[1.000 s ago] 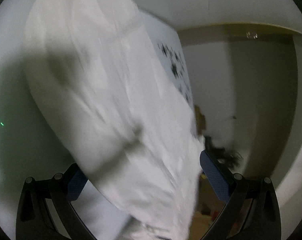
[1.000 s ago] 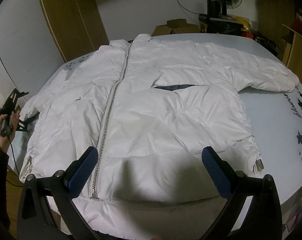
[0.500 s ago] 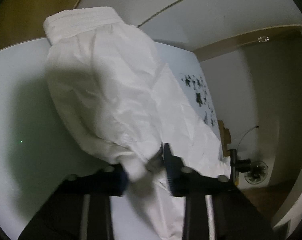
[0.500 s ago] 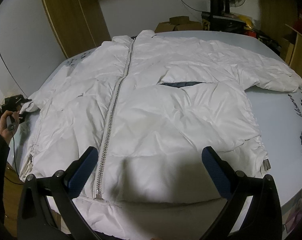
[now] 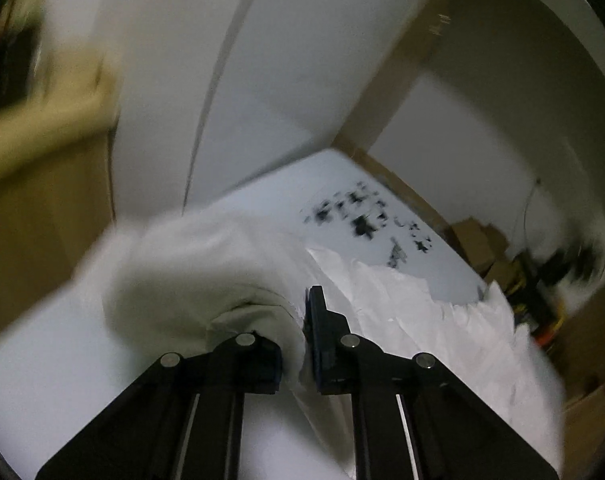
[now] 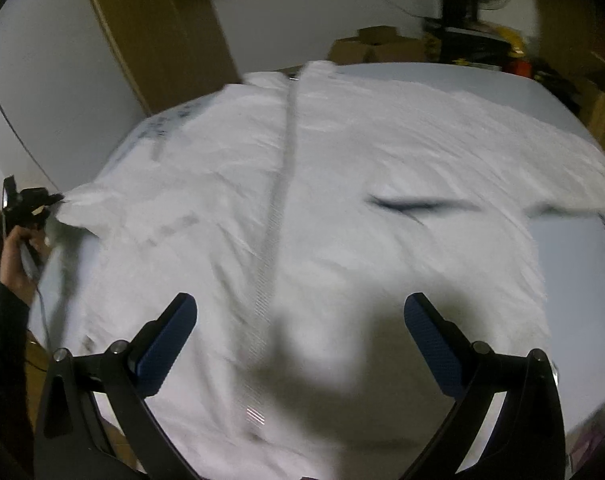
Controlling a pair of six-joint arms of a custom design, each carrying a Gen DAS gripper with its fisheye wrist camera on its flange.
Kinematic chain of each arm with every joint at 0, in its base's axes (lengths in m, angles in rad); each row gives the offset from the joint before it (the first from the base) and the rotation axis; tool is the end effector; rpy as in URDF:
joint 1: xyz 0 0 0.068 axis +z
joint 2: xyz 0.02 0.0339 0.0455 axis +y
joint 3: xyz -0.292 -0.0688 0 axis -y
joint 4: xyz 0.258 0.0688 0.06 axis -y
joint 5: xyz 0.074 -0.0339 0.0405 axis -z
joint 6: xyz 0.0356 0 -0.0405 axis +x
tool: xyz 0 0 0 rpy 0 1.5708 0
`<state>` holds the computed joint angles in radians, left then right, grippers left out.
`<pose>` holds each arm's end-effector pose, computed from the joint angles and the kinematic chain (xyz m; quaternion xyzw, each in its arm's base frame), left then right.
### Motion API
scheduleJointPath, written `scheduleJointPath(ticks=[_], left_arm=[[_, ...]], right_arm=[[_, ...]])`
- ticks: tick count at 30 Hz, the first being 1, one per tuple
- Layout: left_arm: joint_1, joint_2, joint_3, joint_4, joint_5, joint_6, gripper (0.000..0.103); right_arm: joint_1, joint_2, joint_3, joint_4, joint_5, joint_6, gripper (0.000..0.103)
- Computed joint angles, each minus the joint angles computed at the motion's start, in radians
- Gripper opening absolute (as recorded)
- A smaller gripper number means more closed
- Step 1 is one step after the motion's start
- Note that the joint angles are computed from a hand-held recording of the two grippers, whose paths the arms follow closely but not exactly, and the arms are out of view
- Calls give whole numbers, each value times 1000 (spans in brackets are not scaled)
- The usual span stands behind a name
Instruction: Fold large clothes
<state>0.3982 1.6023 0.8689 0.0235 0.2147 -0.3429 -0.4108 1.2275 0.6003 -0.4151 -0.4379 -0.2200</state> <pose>0.3196 0.1262 0.2063 -0.2855 0.8584 -0.0859 0.4174 0.2072 -0.0738 0.1939 0.0333 0.9434 0.1202 0.3074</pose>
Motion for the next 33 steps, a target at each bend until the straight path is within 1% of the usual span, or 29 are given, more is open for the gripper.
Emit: scheduleJointPath(ticks=[1,2,3,4,5,6,7,8,9,10,11,12,13,15,16,17,18,20,21,22,23,24,25,26,28,30,31,32,33], left_arm=[[-20,-17,10,-10,-21,11,10],[-36,-26,22,-18,-39,19,10],[-63,-40,33,-32,-67,17,10],[-76,-51,39,-39,-86,19,10],[-97,-67,37,-41,-111,20,10],[-116,-89,34,-52,-140,27,10],[-143,-110,31,-64,-171,23,10],[-175,-130,26,-63,-207,27,10],[-186,-167,15,-84,-220,30,10],[-205,-191,6,-92,-242,29,10],[-222,-202,10,-106,-251,22,10],[-241,-207,21,-132,-229,10,10],[-272,-219,27,-149,-241,-5,10],[-345,-247,34,-155,-302,-24,9],[-371,-250,42,-159,-315,-31,9],[-415,-252,58,-162,-334,-45,9],[-477,-244,84,-170,-366,-66,9],[-586,-209,135,-181,-430,-104,9],[-675,-159,178,-178,-481,-135,9],[-743,-111,212,-171,-520,-140,11],[-793,-76,233,-163,-555,-139,12],[-879,9,270,-136,-629,-124,12],[-954,111,314,-117,-691,-102,13],[-998,196,352,-116,-716,-96,13],[-1042,330,431,-173,-711,-123,13],[-1056,476,552,-310,-628,-182,14],[-1058,516,580,-338,-603,-198,14],[-1077,572,627,-378,-633,-196,14],[-1098,598,647,-389,-694,-164,14]], right_arm=[[74,40,34,22,28,62,103],[191,118,94,69,74,163,103],[308,209,166,118,144,253,103],[381,270,214,153,206,298,103],[487,373,299,186,311,356,103],[582,488,400,189,408,412,103],[636,557,459,194,469,425,103],[722,674,568,175,575,421,103],[792,796,690,122,664,401,103],[823,868,761,76,697,387,103],[853,959,846,25,686,349,102],[864,1000,879,5,683,333,101],[858,990,866,23,679,340,101],[788,881,737,119,567,363,101],[760,840,694,140,537,369,101],[696,752,607,185,484,366,102],[661,709,566,206,460,364,102],[510,573,441,250,381,342,103],[419,524,397,255,344,328,103],[364,500,373,262,319,323,103],[265,473,337,269,272,305,103],[168,459,311,272,236,284,103],[110,447,281,285,218,273,103],[23,448,248,311,203,259,103],[-87,458,200,350,187,243,103],[-194,489,186,342,127,183,103],[-215,491,181,340,113,172,103],[-240,487,166,343,93,153,103],[-257,487,157,349,78,129,103]])
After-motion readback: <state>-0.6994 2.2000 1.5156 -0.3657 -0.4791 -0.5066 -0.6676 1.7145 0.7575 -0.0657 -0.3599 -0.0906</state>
